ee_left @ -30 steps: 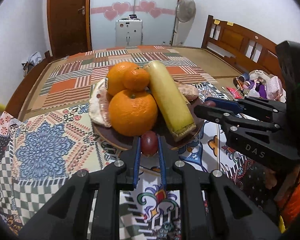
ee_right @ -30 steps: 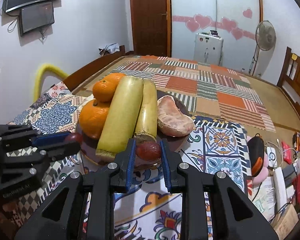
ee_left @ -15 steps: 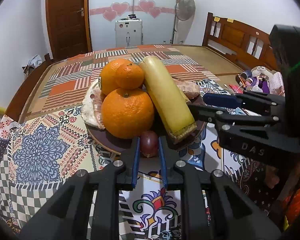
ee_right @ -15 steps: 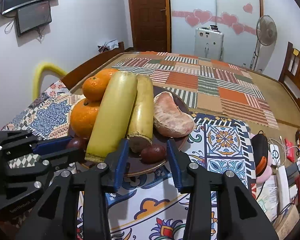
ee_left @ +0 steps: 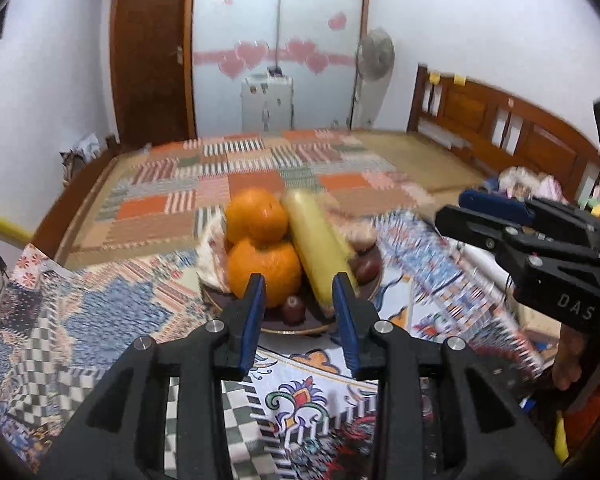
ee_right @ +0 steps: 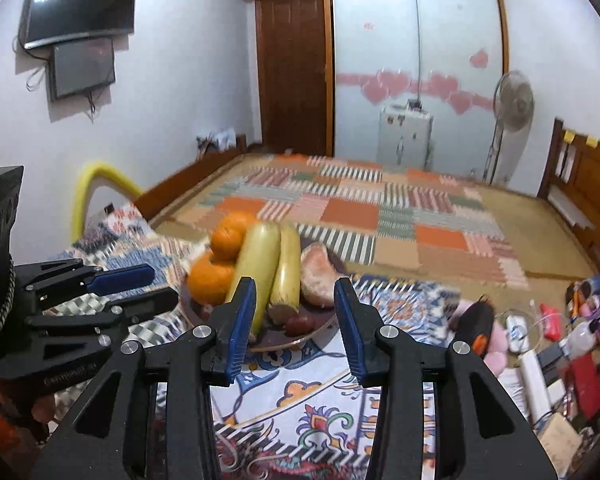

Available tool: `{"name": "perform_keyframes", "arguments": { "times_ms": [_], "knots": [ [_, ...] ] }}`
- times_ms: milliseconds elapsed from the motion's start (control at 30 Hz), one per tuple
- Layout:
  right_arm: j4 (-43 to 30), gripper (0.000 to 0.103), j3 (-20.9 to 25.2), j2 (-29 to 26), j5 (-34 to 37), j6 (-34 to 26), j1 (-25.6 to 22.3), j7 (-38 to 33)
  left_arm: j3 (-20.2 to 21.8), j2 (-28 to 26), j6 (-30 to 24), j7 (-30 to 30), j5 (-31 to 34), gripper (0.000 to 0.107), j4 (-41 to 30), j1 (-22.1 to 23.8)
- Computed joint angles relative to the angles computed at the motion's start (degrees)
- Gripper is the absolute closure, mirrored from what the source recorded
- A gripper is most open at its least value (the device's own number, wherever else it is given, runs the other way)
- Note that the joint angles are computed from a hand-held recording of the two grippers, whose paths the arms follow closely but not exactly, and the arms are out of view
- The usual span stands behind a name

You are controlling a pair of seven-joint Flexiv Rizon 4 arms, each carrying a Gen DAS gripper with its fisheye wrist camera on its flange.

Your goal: Organize fruits

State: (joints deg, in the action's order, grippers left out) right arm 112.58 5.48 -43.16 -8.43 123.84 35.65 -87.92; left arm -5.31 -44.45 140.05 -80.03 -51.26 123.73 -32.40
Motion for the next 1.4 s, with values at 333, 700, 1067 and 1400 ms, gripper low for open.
{"name": "perform_keyframes", "arguments": {
  "times_ms": [333,700,1067,1400],
  "knots": [
    [14.0,0.058,3.2,9.8,8.8,18.8,2.5,-5.9,-5.3,6.6,22.5,1.7,-15.8,0.057,6.5,-10.6],
    [20.4,0.025,6.8,12.1,15.2,32.2,5.1,-8.6,-12.7,8.3,38.3,4.6,-27.5,0.038,7.7,-17.3],
    [21.5,0.012,6.8,11.3,18.6,34.9,6.7,-9.1,-14.8,5.7,43.1,5.9,-31.5,0.015,5.4,-19.8],
    [22.0,0.0,6.6,10.5,21.1,37.1,7.8,-10.1,-15.0,5.1,43.9,4.4,-31.6,0.007,5.8,-19.9]
  ]
}}
